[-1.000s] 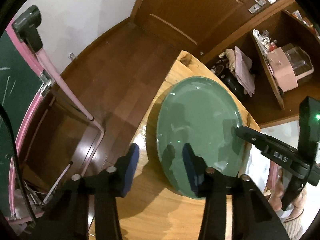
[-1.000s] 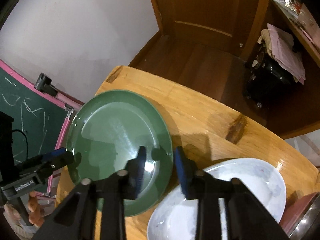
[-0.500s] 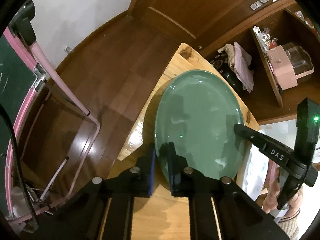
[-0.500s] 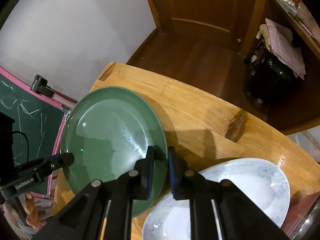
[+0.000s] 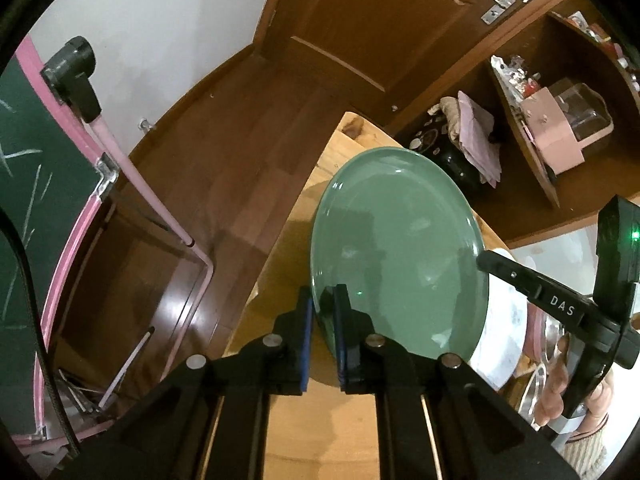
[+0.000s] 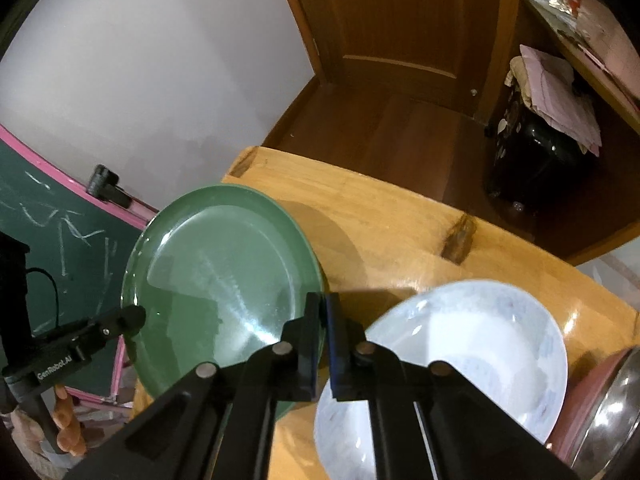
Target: Organize plates and bowls
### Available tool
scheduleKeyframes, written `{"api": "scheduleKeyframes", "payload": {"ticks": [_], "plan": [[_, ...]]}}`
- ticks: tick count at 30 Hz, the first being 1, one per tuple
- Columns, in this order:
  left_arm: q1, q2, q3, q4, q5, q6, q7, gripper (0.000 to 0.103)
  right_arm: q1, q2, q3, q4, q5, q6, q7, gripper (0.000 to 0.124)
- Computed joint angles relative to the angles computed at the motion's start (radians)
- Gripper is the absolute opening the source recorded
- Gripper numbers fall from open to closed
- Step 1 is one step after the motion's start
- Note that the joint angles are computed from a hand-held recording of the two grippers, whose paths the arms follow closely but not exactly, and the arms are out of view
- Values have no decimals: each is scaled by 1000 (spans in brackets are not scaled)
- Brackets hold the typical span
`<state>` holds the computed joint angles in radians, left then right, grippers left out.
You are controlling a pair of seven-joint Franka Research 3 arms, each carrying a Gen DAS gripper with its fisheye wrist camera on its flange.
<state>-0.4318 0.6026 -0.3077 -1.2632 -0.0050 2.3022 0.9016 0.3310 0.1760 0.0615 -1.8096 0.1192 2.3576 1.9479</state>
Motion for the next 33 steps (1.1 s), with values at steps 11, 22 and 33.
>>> {"api": "scheduleKeyframes", "payload": {"ticks": [11, 22, 33], "plan": [[33, -280, -67, -322, -104, 73, 93, 7, 13, -296, 50, -254, -15, -33, 151, 3], [-46, -581, -96, -626, -294, 70, 236, 8, 32, -750, 199, -553, -29, -204, 436, 3], [-168, -767, -69, -912, -375, 97, 275, 9, 149, -977, 336, -789, 82, -202, 643, 3]]}}
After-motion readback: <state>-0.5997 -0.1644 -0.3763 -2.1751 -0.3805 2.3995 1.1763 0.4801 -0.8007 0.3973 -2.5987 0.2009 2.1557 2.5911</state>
